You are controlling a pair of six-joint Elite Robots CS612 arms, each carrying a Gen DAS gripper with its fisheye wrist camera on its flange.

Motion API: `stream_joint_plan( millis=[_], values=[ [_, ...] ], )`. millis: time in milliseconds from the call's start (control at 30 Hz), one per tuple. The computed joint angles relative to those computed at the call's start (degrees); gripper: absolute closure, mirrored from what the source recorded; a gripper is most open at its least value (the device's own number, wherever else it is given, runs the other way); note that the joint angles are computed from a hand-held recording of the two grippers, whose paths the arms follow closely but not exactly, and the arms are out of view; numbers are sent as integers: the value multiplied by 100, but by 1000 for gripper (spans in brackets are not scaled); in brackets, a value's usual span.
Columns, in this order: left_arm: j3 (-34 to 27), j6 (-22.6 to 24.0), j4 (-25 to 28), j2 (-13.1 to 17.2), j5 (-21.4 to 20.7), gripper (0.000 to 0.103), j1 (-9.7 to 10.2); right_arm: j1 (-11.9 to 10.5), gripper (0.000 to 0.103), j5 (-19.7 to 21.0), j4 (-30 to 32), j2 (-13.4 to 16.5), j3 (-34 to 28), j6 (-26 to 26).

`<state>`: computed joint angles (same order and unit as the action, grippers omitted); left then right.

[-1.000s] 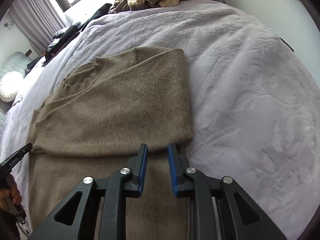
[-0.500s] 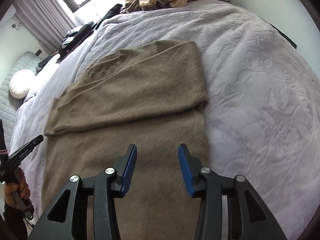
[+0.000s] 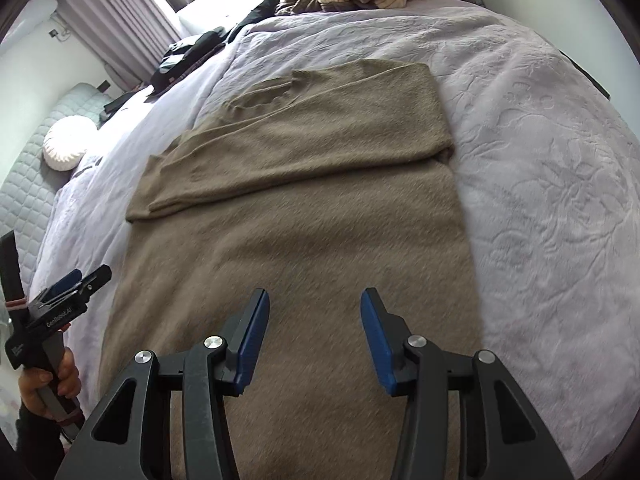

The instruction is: Fold small clothes

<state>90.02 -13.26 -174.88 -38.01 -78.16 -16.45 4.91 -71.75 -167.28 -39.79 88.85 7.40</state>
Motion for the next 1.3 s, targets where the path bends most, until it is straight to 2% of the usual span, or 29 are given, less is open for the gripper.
stream_joint_plan(
  millis=[67, 133, 267, 333, 367, 467, 633, 733, 933, 1300],
  values=[
    [67, 6, -41, -33, 63, 1, -11, 10, 51, 41, -47, -20, 57, 1],
    [149, 14, -112, -67, 39, 1, -11, 14, 39, 121, -89, -45, 126, 16],
    [299, -40, -159, -127, 87, 1, -17, 35, 37, 226, -156, -104, 272, -86],
    [358, -23, -110, -151, 27, 1, -11, 26, 30, 360, -169, -122, 337, -102],
    [390, -18, -103, -162, 2, 1, -10, 11, 21, 472, -218, -124, 376, -92],
    [519, -45, -181, -198, -42, 1, -13, 16, 21, 545, -341, -146, 493, -95],
    [776, -248, -519, -255, -413, 1, 53, 179, 21, -124, -460, -214, 634, -348],
    [926, -309, -736, -276, -632, 1, 102, 258, 21, -380, -527, -256, 706, -494],
    [1184, -111, -987, -346, -875, 1, 155, 396, 21, -915, -677, -319, 818, -787],
    [1477, 142, -1248, -460, -1576, 1, 212, 445, 21, -1296, -991, -361, 963, -924]
  ],
)
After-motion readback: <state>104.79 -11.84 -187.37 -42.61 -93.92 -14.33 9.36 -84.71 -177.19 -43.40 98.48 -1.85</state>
